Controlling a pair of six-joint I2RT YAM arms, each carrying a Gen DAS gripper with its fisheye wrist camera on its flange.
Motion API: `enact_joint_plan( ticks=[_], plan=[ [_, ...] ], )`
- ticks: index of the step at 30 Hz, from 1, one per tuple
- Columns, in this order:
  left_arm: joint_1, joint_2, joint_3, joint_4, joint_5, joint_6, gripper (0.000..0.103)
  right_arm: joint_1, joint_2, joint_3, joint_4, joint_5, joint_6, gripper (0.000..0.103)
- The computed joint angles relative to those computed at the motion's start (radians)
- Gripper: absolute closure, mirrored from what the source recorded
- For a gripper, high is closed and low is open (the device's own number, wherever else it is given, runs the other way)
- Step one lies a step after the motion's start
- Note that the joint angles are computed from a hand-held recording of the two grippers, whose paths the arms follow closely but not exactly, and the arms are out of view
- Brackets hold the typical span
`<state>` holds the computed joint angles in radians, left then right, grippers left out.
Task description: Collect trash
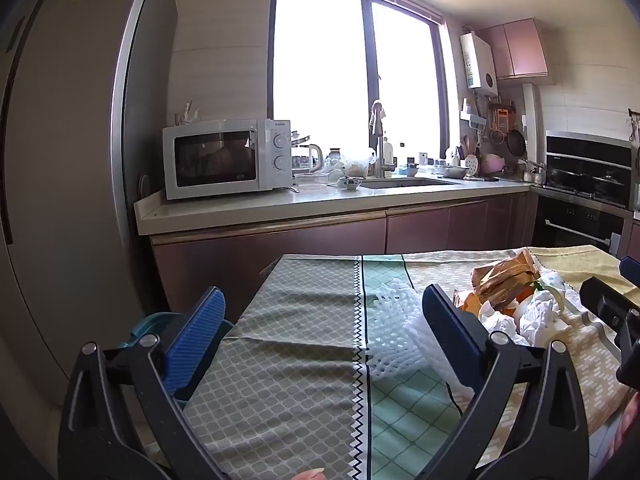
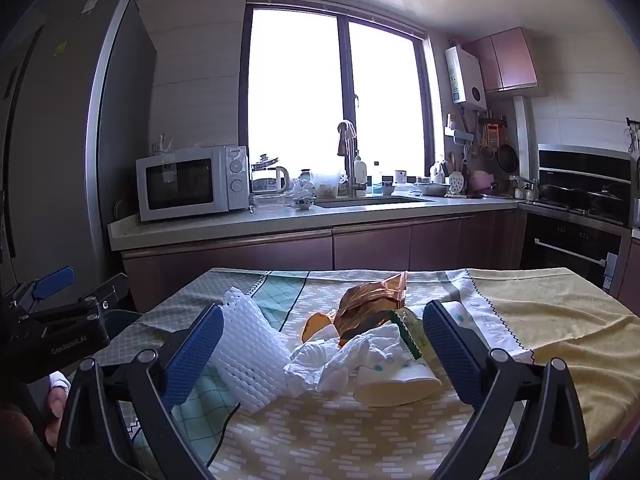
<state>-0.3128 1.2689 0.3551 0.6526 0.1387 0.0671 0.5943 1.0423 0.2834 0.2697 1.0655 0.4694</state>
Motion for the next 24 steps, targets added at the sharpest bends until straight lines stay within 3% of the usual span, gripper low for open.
enact_joint_plan(
  ticks=[9, 12, 15, 24],
  plan=[
    [0.003, -0.015, 0.024, -0.041, 0.007, 0.003, 0.006, -0.013, 0.002, 0.012, 0.002, -0.015, -0.013, 0.006],
    [0.010, -0.039, -0.026, 0.021, 0.015, 0.002, 0.006, -0.015, 0.000, 0.033, -0.015, -0.010, -0.019, 0.006],
    [0.018, -0.038, -0.029, 0.029, 0.024, 0.002, 0.006, 0.029, 0.001, 0.006, 0.017, 0.037, -0.016, 0.006],
    [0.019, -0.029, -0.038, 0.058, 0.025, -0.004, 0.006, 0.023, 0.011, 0.003, 0.049, 0.031, -0.035, 0.006]
  ],
)
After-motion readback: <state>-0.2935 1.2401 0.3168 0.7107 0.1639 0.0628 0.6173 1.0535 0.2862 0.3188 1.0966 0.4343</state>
